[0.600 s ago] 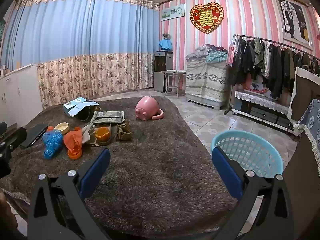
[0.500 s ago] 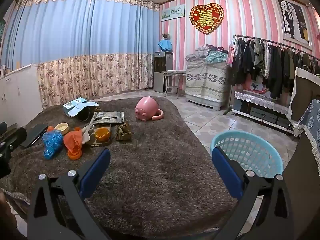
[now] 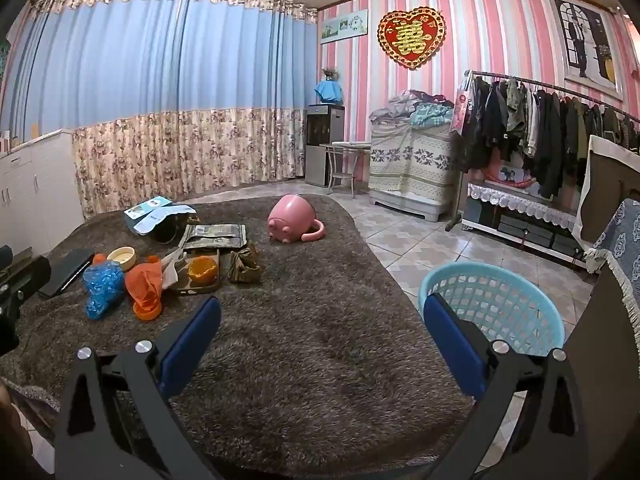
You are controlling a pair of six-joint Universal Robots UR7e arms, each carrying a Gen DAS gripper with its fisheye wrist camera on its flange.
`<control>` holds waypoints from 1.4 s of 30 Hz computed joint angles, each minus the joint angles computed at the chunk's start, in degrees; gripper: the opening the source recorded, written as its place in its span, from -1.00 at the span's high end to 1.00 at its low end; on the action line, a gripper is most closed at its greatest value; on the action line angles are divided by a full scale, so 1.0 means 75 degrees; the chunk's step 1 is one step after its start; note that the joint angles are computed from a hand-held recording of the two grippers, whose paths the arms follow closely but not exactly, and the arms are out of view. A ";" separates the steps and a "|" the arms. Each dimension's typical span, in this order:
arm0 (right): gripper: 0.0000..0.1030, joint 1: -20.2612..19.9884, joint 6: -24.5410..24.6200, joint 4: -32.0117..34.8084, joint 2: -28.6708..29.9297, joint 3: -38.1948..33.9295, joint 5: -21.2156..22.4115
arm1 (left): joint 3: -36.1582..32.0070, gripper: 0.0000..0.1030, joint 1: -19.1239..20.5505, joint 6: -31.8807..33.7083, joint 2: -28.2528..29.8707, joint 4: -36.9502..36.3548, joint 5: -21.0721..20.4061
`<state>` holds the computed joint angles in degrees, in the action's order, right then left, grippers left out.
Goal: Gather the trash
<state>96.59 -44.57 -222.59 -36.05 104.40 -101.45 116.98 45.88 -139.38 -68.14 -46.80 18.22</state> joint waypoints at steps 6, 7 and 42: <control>-0.92 -0.0006 -0.0002 0.0001 -0.0001 -0.0003 0.0005 | -0.0033 -0.90 -0.0011 -0.0029 -0.0034 0.0098 -0.0018; -0.92 -0.0007 0.0001 0.0005 -0.0004 -0.0002 0.0010 | -0.0039 -0.90 -0.0012 -0.0063 -0.0035 0.0136 -0.0012; -0.92 -0.0016 -0.0015 -0.0011 0.0016 -0.0016 0.0007 | -0.0042 -0.90 0.0053 -0.0080 -0.0035 0.0155 0.0034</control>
